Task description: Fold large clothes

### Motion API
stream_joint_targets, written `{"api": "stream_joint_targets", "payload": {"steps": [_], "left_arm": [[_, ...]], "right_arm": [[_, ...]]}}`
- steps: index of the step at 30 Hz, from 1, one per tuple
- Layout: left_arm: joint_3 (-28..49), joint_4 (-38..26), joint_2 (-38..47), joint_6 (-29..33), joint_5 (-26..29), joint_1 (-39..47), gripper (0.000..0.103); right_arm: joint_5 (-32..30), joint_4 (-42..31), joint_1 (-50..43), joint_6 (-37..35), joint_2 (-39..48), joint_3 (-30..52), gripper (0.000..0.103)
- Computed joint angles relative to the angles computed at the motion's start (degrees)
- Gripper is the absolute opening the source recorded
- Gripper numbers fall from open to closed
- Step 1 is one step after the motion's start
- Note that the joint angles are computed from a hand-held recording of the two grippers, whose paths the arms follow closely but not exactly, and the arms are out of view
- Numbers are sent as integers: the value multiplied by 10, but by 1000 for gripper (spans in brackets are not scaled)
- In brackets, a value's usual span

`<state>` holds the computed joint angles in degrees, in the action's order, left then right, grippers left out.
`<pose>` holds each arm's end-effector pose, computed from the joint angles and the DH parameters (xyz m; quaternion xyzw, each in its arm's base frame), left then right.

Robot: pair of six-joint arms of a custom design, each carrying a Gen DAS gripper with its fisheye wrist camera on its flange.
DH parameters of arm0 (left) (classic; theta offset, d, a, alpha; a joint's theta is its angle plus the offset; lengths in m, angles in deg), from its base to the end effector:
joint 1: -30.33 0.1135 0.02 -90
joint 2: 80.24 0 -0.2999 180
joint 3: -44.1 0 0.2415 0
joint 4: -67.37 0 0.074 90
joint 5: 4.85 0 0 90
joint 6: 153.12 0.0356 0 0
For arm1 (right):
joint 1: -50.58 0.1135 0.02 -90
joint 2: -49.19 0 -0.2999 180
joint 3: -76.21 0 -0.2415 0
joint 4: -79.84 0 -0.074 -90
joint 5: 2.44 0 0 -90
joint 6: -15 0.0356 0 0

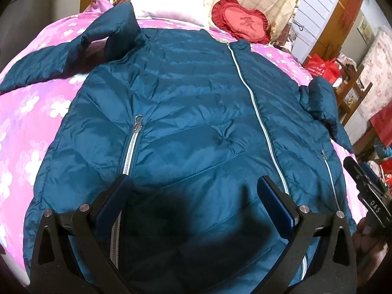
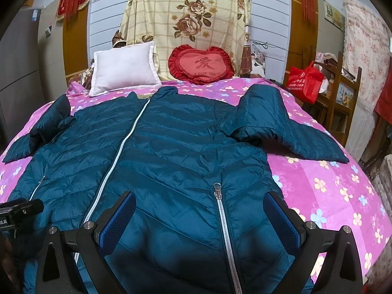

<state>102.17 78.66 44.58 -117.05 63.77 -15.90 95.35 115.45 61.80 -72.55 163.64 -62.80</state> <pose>0.2496 -0.2418 0.0496 -0.1179 0.9325 -0.1101 0.3231 0.2944 0.0535 0.0880 -0.0387 0.8958 -0.0084 0.4427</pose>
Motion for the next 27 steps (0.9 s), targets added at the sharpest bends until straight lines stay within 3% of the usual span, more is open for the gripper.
{"api": "stream_joint_targets", "payload": {"steps": [27], "left_arm": [[-1,-12,-11,1,-26,-8,103]], "right_arm": [[1,-11,-14,6,5,5,103]]}}
